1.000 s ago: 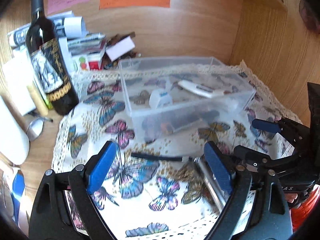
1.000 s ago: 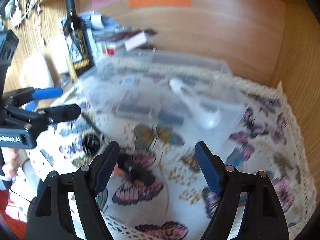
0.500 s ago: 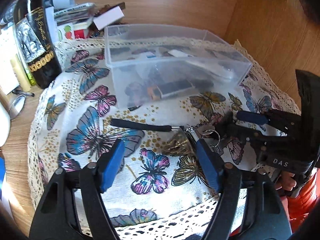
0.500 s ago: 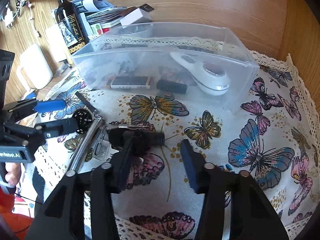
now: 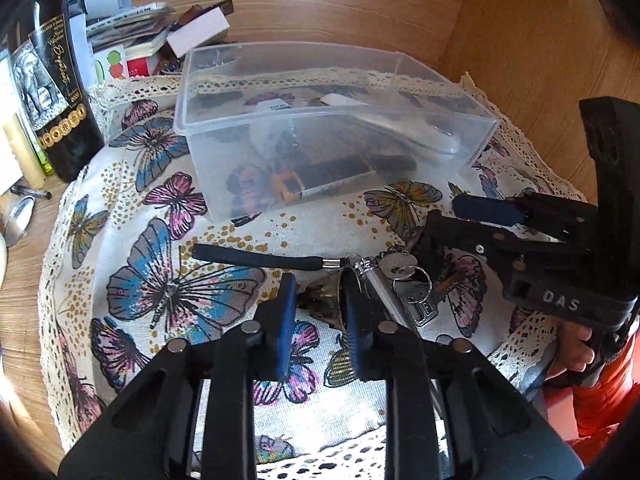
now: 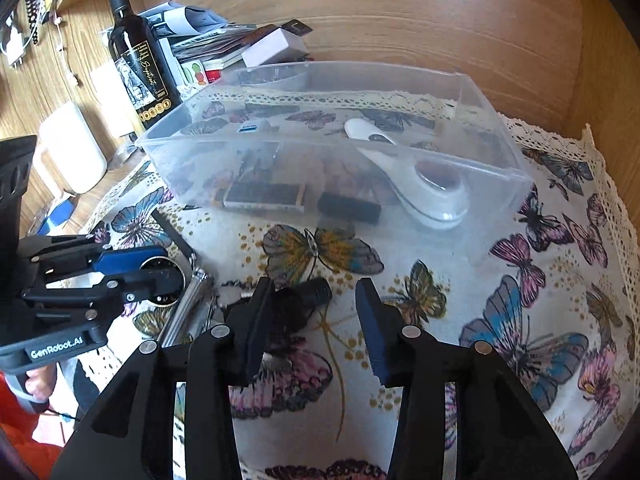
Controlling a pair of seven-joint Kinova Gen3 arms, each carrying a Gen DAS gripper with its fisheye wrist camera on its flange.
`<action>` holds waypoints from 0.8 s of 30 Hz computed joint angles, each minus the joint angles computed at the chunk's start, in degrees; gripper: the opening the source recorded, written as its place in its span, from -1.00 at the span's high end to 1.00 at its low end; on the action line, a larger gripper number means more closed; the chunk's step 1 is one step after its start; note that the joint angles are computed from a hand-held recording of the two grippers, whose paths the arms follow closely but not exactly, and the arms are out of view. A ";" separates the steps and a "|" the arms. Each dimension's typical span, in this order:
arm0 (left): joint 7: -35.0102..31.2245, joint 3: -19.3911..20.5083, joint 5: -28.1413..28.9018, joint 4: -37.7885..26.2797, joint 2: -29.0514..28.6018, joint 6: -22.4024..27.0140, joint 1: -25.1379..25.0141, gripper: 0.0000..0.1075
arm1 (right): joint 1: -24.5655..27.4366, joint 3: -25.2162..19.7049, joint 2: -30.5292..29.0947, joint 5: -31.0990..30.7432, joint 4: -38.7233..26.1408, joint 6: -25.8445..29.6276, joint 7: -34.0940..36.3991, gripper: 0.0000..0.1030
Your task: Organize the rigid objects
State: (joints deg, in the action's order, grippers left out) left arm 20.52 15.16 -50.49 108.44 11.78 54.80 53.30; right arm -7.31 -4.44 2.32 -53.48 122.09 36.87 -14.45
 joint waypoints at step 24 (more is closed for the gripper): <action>5.11 3.95 -8.64 -0.60 -4.65 11.61 0.07 0.60 | -0.66 5.25 -7.76 -14.82 2.94 -1.63 11.27 0.81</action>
